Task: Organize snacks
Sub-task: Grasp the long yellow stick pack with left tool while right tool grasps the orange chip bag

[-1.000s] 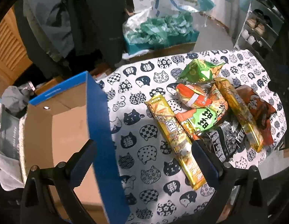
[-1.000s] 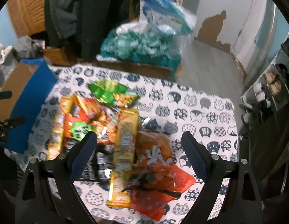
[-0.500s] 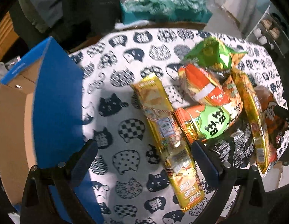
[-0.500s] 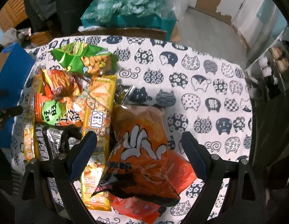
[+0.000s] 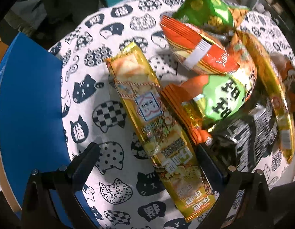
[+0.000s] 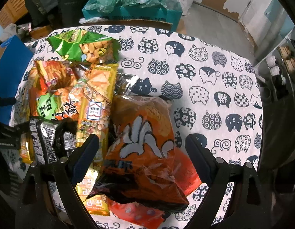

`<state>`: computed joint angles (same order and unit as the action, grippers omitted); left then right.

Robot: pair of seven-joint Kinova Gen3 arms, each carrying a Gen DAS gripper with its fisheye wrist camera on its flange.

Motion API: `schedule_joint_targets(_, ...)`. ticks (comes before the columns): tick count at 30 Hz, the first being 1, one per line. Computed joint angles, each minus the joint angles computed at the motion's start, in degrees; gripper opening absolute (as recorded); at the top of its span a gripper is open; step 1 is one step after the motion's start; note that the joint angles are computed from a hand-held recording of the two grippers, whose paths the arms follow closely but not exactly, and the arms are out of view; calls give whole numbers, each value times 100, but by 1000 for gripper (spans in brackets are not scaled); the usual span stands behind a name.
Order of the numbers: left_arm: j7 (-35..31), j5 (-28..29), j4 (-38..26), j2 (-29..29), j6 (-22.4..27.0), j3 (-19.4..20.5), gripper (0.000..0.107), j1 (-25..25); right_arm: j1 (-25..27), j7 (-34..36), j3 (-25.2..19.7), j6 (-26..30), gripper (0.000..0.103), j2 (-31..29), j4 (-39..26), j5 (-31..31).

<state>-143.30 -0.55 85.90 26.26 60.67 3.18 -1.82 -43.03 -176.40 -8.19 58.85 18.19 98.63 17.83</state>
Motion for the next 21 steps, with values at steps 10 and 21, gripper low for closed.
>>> schedule_joint_targets(10, 160, 2, -260, 274, 32, -19, 97, -101, 246, 122, 1, -424, 90, 148, 244, -275)
schedule_joint_targets(21, 399, 33, -597, 386, 82, -12, 58, 20, 187, 417, 152, -545, 53, 335, 52, -377)
